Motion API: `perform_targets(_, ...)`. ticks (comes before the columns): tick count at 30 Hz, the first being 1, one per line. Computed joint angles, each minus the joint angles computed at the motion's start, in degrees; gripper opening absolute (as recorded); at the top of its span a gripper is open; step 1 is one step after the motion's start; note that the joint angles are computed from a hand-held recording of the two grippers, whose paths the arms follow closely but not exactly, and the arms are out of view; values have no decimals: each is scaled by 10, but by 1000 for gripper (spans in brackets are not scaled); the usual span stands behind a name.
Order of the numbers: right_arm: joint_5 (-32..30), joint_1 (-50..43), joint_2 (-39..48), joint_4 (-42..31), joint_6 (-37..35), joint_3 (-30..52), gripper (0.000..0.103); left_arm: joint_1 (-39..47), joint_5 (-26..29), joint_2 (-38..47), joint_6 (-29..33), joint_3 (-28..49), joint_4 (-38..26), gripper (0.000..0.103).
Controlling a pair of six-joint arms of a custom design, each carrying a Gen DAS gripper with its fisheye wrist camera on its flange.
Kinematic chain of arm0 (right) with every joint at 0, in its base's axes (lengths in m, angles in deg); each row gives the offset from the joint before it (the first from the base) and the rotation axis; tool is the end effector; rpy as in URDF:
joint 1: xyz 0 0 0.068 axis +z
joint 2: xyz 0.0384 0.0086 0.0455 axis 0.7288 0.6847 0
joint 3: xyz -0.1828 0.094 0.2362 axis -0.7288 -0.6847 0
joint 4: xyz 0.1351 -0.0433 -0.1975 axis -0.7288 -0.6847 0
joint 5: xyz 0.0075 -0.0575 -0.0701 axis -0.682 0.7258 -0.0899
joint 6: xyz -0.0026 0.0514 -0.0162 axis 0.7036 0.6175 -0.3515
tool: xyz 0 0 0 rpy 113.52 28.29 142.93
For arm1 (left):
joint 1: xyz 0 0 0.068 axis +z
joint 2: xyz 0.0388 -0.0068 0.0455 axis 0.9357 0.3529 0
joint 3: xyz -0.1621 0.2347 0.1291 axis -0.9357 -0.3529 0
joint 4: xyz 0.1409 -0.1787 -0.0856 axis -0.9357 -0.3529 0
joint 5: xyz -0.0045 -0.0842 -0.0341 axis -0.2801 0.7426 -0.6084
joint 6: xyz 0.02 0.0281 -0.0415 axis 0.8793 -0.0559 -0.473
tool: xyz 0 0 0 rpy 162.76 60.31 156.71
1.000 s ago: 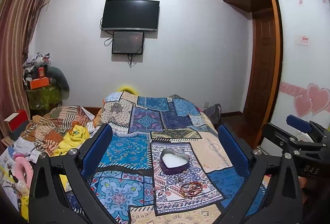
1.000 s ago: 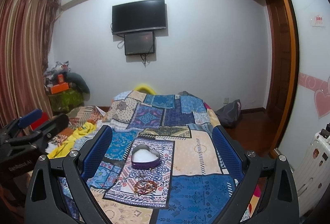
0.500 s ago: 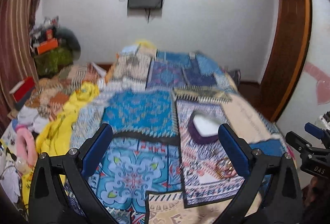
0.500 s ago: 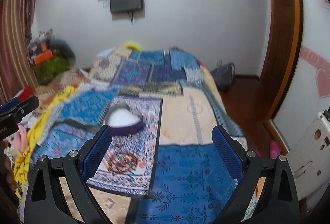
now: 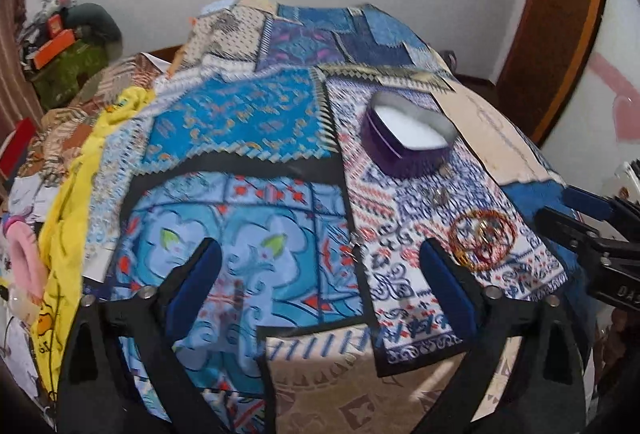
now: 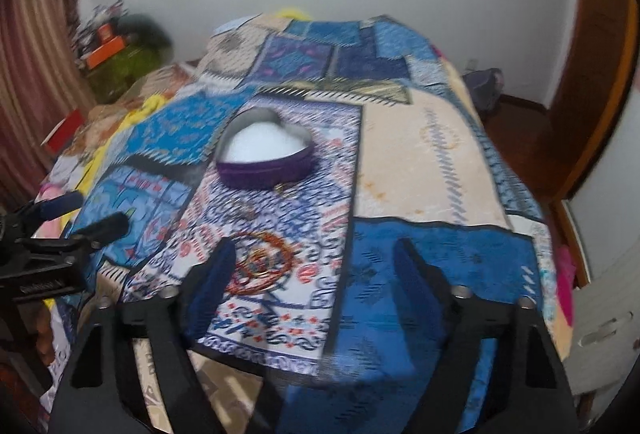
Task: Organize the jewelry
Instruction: 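Move both grippers down toward the jewelry beside the heart tin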
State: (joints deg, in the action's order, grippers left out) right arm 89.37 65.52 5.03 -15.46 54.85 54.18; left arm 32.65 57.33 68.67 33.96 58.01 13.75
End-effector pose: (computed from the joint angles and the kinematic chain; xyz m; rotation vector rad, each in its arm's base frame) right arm 0.1420 0.0351 0.2467 0.3811 2.3612 -0.0371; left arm 0.2457 -0.1862 0.2108 0.7499 2.3533 -0.3875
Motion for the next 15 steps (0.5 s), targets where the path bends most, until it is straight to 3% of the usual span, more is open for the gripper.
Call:
perform_targets(2,-8,6,18,17,-6,-1,56,-2,8,10,1,6,-9,80)
perform_targets(4,-25,7,30,30,-19,0,47,0,24,21,0,12,-14,77)
perform_targets(7,-46,3,48,45,-37,1,39,4,40,38,-2,21,-17,73)
perform_targets(15,-101,-35,89,81,-74,-5,24,10,73,78,6,45,-15,47)
